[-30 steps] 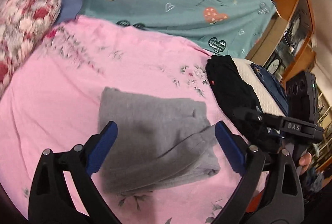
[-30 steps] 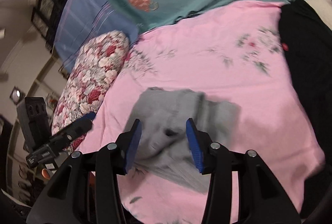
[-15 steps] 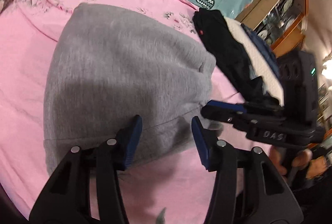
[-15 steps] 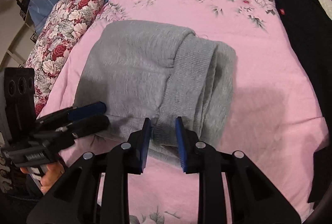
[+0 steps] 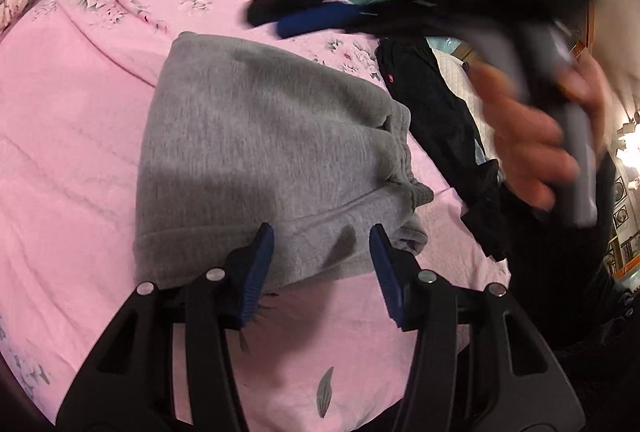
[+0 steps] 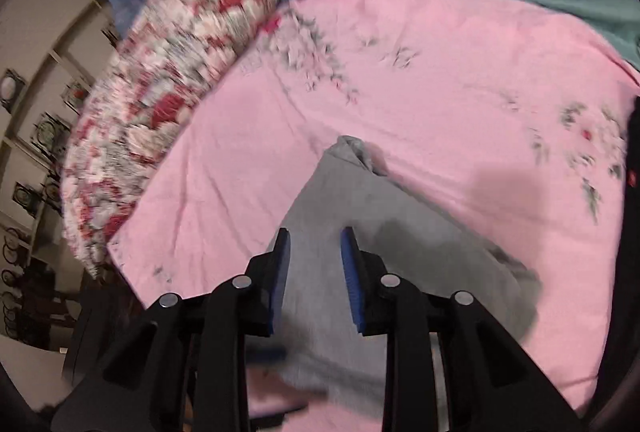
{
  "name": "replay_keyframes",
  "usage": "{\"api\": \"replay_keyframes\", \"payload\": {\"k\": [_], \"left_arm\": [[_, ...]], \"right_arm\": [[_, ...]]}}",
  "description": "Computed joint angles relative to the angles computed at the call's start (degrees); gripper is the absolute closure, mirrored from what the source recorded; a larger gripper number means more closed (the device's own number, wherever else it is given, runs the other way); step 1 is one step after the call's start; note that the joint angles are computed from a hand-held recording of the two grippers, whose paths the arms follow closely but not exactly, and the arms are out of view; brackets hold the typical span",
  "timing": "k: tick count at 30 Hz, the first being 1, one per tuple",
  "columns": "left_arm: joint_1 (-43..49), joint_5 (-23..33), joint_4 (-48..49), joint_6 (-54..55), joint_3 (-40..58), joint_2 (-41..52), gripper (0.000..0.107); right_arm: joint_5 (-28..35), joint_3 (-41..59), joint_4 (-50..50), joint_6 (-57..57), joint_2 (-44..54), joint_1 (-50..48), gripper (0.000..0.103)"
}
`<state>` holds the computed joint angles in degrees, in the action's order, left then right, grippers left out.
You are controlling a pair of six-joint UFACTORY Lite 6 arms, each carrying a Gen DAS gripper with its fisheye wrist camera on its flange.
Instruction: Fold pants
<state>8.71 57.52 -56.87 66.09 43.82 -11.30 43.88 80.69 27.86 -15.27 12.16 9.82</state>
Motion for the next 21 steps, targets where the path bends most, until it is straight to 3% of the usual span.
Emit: {"api": "replay_keyframes", "payload": {"k": [5, 7, 9, 12, 13, 14, 15, 16, 17, 19, 21], "left_arm": [[-1.18, -2.61, 1.01, -0.07, -1.31, 0.18, 0.056], [-1.7, -3.8, 1.0, -0.01, -1.26, 0.3, 0.056], [-1.52, -3.18, 1.06, -0.22, -0.79, 1.01, 0.056], [-0.7, -2.2, 1.61, -0.24, -1.14, -1.0, 0.056], [-0.01, -1.59, 1.83, -0.22, -1.11, -1.94, 0.055], [1.26, -0.39, 1.75, 0.11, -0.77, -2.68, 0.047], [2.99, 0.82, 1.36, 0.72, -0.49, -3.53, 0.031], [5.62, 2.38, 0.6, 1.69, -0.45, -4.85, 0.026], [9.48, 4.79, -0.44, 3.07, 0.06, -5.81, 0.021], [15.2, 7.88, -1.01, 4.23, 2.2, -5.15, 0.019], [18.22, 6.88, -0.2, 3.5, 4.62, -2.52, 0.018]], "right_arm": [[2.91, 24.06, -22.55, 21.1, 25.75, 7.58, 0.076], [4.38, 28.92, -21.38, 21.11, 33.05, 6.58, 0.076], [2.09, 27.8, -19.37, 19.31, 33.86, 5.84, 0.076], [2.01, 23.37, -18.82, 17.3, 28.16, 5.68, 0.07], [1.9, 20.23, -17.46, 15.77, 24.07, 5.28, 0.06], [0.86, 15.7, -15.05, 13.15, 18.67, 4.61, 0.056], [-1.45, 10.19, -12.14, 10.93, 12.72, 4.09, 0.054], [-1.36, 6.0, -11.62, 8.08, 6.73, 3.09, 0.045], [-2.97, 0.82, -11.29, 6.62, 0.73, 2.18, 0.029], [-5.73, -9.62, -11.96, 5.87, -11.26, -0.16, 0.008], [-8.82, -21.29, -10.33, 3.36, -23.26, -4.71, 0.003]]}}
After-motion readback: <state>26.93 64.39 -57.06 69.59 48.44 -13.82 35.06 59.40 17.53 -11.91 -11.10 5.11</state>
